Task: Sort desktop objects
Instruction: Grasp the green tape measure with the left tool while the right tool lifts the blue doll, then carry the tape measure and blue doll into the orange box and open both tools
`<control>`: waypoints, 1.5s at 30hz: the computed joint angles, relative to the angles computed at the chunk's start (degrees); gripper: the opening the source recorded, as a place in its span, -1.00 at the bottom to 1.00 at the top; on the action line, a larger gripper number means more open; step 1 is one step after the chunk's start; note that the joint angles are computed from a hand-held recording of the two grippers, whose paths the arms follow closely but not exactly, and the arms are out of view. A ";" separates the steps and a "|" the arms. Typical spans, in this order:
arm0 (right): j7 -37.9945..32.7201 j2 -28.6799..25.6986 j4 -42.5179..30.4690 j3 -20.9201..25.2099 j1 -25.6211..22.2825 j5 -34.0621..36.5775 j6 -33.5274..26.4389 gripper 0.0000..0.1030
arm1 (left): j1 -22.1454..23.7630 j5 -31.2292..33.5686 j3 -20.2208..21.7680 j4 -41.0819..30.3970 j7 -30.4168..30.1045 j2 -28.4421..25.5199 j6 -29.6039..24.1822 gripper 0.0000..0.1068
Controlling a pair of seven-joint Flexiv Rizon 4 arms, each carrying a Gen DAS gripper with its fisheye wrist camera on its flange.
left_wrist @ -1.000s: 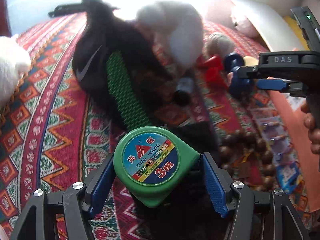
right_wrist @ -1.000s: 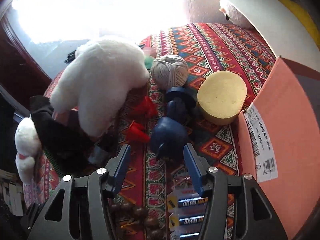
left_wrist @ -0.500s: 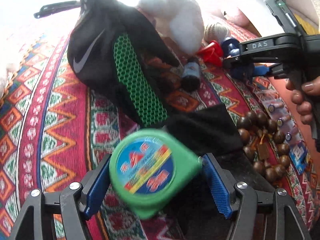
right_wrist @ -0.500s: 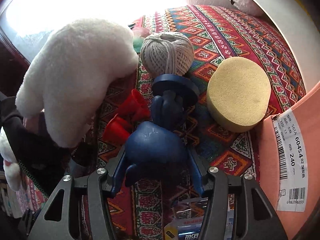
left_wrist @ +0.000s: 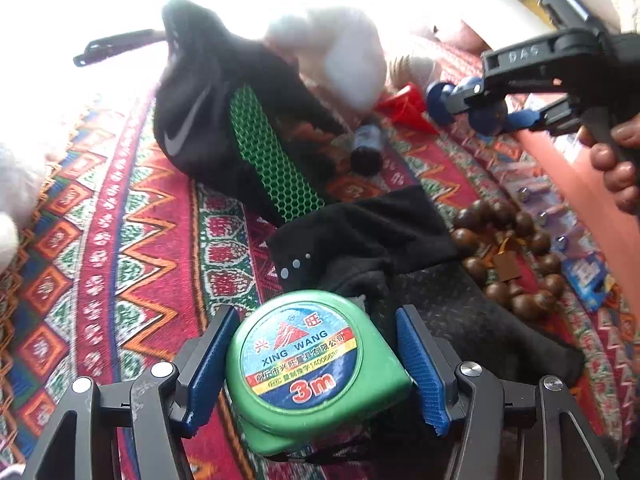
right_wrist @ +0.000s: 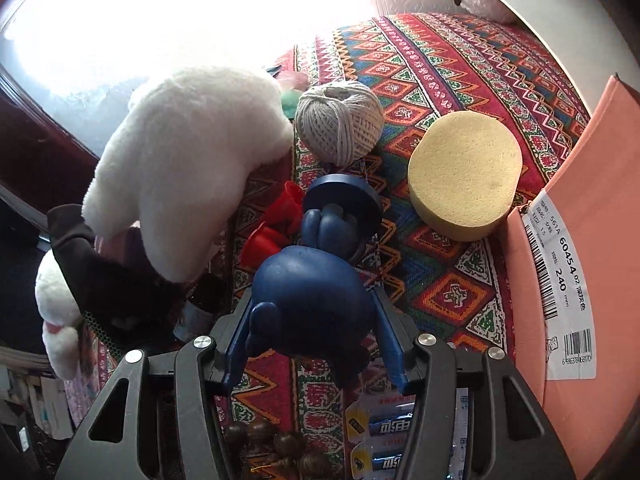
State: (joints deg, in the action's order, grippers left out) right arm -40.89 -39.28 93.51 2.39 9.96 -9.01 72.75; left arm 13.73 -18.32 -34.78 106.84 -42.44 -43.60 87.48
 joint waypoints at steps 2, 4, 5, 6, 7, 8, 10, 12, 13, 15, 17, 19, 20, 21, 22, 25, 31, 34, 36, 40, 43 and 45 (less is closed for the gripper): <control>0.13 0.65 0.47 -0.38 0.35 -0.30 0.39 0.12 | 1.82 0.02 -2.01 1.63 -0.04 0.63 1.53 0.26; 1.26 1.19 2.02 -1.35 1.68 -0.80 2.10 0.12 | 3.08 0.60 -3.31 2.82 -0.59 1.27 2.66 0.26; 1.91 1.47 2.84 -1.80 2.38 -1.10 2.96 0.12 | 3.28 0.99 -3.45 3.27 -1.11 1.59 3.10 0.26; 2.07 1.80 3.20 -1.73 2.48 -1.27 3.19 0.12 | 3.49 1.42 -3.56 3.71 -1.66 1.91 3.52 0.26; 2.34 1.88 3.26 -1.67 2.67 -1.40 3.25 0.12 | 3.77 1.85 -3.70 4.05 -2.16 2.09 3.74 0.26; 2.51 2.17 3.50 -1.51 2.72 -1.46 3.25 0.12 | 3.84 2.22 -3.53 4.26 -2.74 2.24 3.72 0.26; 2.74 2.93 4.07 -1.12 2.73 -1.47 3.19 0.12 | 1.25 2.65 0.37 3.77 -4.51 3.02 2.68 0.26; 3.15 4.04 5.63 -0.91 3.36 -1.62 4.02 0.12 | -4.18 2.55 7.79 2.38 -6.97 3.69 0.61 0.28; 3.06 4.32 6.10 -0.78 3.54 -1.81 4.40 0.12 | -7.45 2.47 12.12 1.39 -8.49 3.72 -0.77 0.30; 3.00 5.09 7.09 -1.08 4.39 -2.76 4.44 0.12 | -11.07 2.48 16.97 1.17 -11.00 3.29 1.01 0.32; 2.80 5.77 8.08 -0.96 5.04 -3.49 4.23 0.12 | -13.96 2.81 20.55 1.61 -13.67 3.80 2.70 0.49; 2.11 5.82 8.21 -0.20 4.83 -3.58 3.97 0.12 | -17.44 3.57 25.20 1.63 -17.35 3.82 4.03 0.68; 2.01 5.85 8.25 -0.14 4.90 -3.66 3.76 0.12 | -17.40 3.25 25.19 1.84 -18.13 3.78 4.33 0.69; 2.03 5.89 8.33 -0.21 4.97 -3.72 3.60 0.12 | -17.05 3.32 24.92 2.05 -19.12 3.73 4.63 0.68; 2.07 5.93 8.41 -0.28 5.04 -3.80 3.45 0.12 | -16.79 3.34 24.73 2.26 -20.09 3.69 4.92 0.65; 2.17 6.02 8.60 -0.29 5.01 -3.79 3.29 0.12 | -14.45 4.04 22.27 2.81 -21.18 3.86 5.66 0.07; 3.47 7.58 10.74 -1.62 6.19 -4.83 5.09 0.12 | -9.67 5.12 17.24 5.12 -23.02 4.88 7.22 0.07; 4.19 8.93 12.57 -2.25 7.02 -5.73 6.34 0.12 | -8.50 6.38 16.10 6.80 -23.55 6.02 8.72 0.07; 4.90 10.00 14.06 -3.01 7.85 -6.64 7.46 0.12 | -6.91 7.10 14.42 7.88 -24.13 6.97 9.56 0.07; 6.71 12.50 17.49 -5.04 9.91 -8.91 10.49 0.12 | -3.75 8.86 11.04 10.10 -25.46 9.20 11.19 0.07; 8.41 14.49 20.23 -6.91 11.80 -10.86 12.79 0.12 | -2.13 10.12 9.04 11.44 -26.62 10.85 11.60 0.07; 9.54 15.92 22.09 -8.25 13.12 -12.25 14.22 0.12 | -1.59 10.99 8.22 12.01 -27.21 11.60 12.03 0.07</control>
